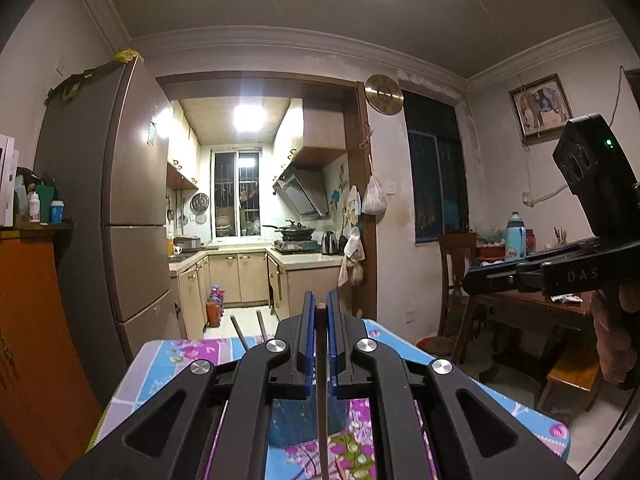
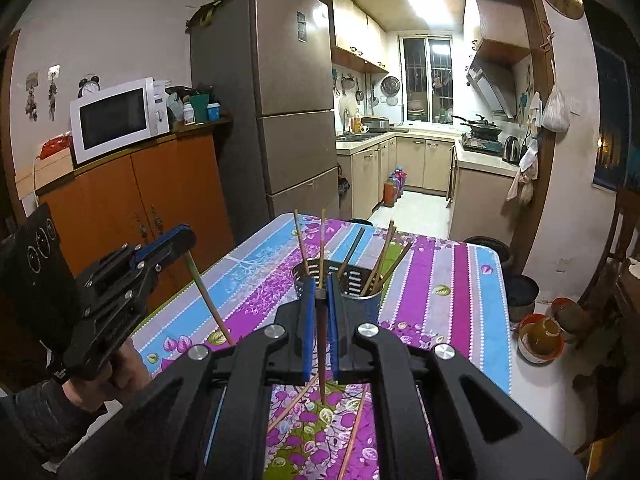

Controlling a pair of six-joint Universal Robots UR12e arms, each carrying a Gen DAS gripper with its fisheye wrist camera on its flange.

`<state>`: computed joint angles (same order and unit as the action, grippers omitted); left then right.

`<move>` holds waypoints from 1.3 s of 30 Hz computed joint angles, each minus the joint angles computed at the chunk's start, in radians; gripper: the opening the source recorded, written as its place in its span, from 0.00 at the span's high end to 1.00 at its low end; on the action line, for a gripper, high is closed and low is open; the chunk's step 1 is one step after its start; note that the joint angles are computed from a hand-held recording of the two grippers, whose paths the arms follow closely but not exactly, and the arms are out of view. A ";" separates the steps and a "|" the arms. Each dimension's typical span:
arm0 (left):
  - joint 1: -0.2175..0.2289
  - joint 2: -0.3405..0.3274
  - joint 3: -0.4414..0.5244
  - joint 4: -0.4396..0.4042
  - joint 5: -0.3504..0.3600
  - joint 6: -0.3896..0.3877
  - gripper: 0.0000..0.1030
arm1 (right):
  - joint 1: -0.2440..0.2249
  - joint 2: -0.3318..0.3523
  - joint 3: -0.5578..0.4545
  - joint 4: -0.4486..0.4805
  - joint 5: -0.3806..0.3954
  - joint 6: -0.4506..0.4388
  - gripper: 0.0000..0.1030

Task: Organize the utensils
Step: 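Carry both held chopsticks to the blue holder and lower them in, then open both tools to release the chopsticks into the holder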

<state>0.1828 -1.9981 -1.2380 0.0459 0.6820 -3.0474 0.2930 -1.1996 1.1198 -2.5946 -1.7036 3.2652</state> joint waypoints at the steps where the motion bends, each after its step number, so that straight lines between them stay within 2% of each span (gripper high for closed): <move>1: -0.002 -0.005 0.012 -0.002 0.002 -0.005 0.93 | -0.003 0.003 -0.011 0.007 0.003 -0.001 0.95; 13: -0.035 -0.074 0.159 -0.059 0.053 -0.023 0.93 | -0.021 0.077 -0.161 0.048 -0.018 -0.033 0.95; 20: -0.052 -0.144 0.306 -0.058 0.087 -0.084 0.93 | -0.044 0.130 -0.264 0.058 -0.001 -0.029 0.95; 26: -0.072 -0.209 0.430 -0.091 0.124 -0.103 0.93 | -0.061 0.178 -0.350 0.088 0.014 -0.028 0.95; 39: -0.104 -0.307 0.579 -0.202 0.171 -0.059 0.93 | -0.084 0.255 -0.448 0.142 0.046 -0.026 0.95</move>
